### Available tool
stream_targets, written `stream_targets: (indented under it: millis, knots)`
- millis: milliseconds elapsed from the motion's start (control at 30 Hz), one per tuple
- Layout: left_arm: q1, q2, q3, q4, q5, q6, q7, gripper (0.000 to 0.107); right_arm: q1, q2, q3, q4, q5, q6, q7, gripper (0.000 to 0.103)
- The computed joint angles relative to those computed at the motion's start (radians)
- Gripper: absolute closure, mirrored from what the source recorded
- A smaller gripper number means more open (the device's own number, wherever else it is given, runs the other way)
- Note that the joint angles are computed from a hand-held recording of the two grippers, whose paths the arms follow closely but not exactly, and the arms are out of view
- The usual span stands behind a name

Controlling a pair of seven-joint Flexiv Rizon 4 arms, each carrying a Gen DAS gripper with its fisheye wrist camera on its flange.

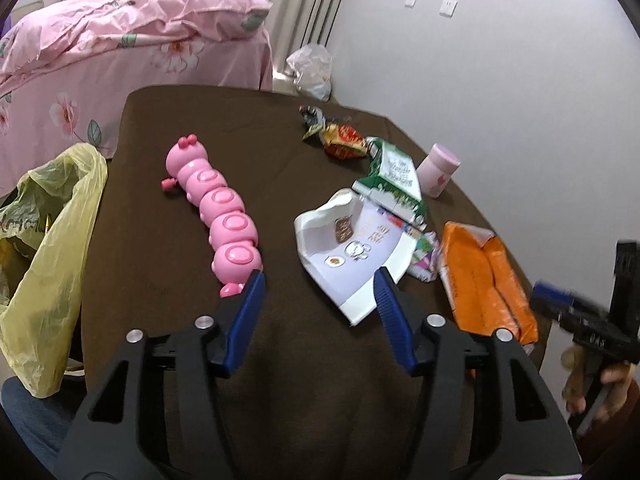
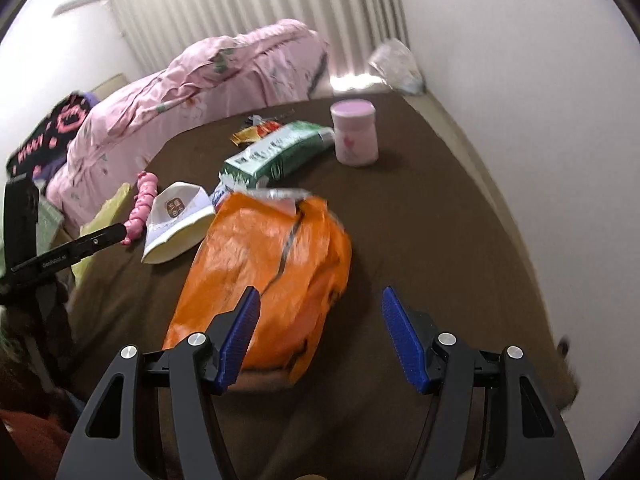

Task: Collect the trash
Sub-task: 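Grasp the white paper box with the left tool while the right tool holds the orange bag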

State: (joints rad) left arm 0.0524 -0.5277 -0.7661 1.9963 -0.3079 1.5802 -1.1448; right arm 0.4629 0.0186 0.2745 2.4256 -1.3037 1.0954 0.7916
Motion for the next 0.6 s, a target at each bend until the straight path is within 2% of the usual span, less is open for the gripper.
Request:
stream_targets:
  millis: [100, 167, 233, 300, 367, 433, 467, 533, 600]
  knots:
    - [0.082, -0.018, -0.101, 0.035, 0.028, 0.075, -0.001, 0.044, -0.031, -0.064, -0.053, -0.024, -0.255, 0.163, 0.249, 0.042]
    - [0.118, -0.024, -0.136, 0.046, 0.054, 0.102, -0.025, 0.043, -0.035, -0.123, -0.063, -0.063, -0.325, 0.201, 0.297, 0.042]
    - [0.148, -0.024, -0.158, 0.056, 0.072, 0.115, -0.057, 0.042, -0.015, -0.143, -0.048, -0.084, -0.281, 0.143, 0.223, 0.045]
    - [0.190, -0.032, -0.194, 0.066, 0.090, 0.115, -0.088, 0.039, -0.009, -0.159, -0.049, -0.102, -0.244, 0.142, 0.124, 0.066]
    - [0.256, -0.070, -0.268, 0.072, 0.111, 0.096, -0.110, 0.032, 0.008, -0.157, -0.041, -0.109, -0.157, 0.089, 0.002, 0.076]
    - [0.285, -0.097, -0.300, 0.066, 0.128, 0.064, -0.129, 0.027, 0.035, -0.147, -0.029, -0.117, -0.060, 0.000, -0.123, 0.078]
    - [0.283, -0.098, -0.295, 0.058, 0.136, 0.039, -0.137, 0.027, 0.046, -0.140, -0.027, -0.121, -0.031, -0.043, -0.165, 0.079]
    - [0.238, -0.071, -0.239, 0.035, 0.145, -0.012, -0.141, 0.027, 0.053, -0.131, -0.031, -0.120, -0.004, -0.081, -0.201, 0.079]
    - [0.177, -0.048, -0.172, 0.018, 0.147, -0.019, -0.122, 0.027, 0.042, -0.119, -0.043, -0.110, -0.023, -0.071, -0.185, 0.079]
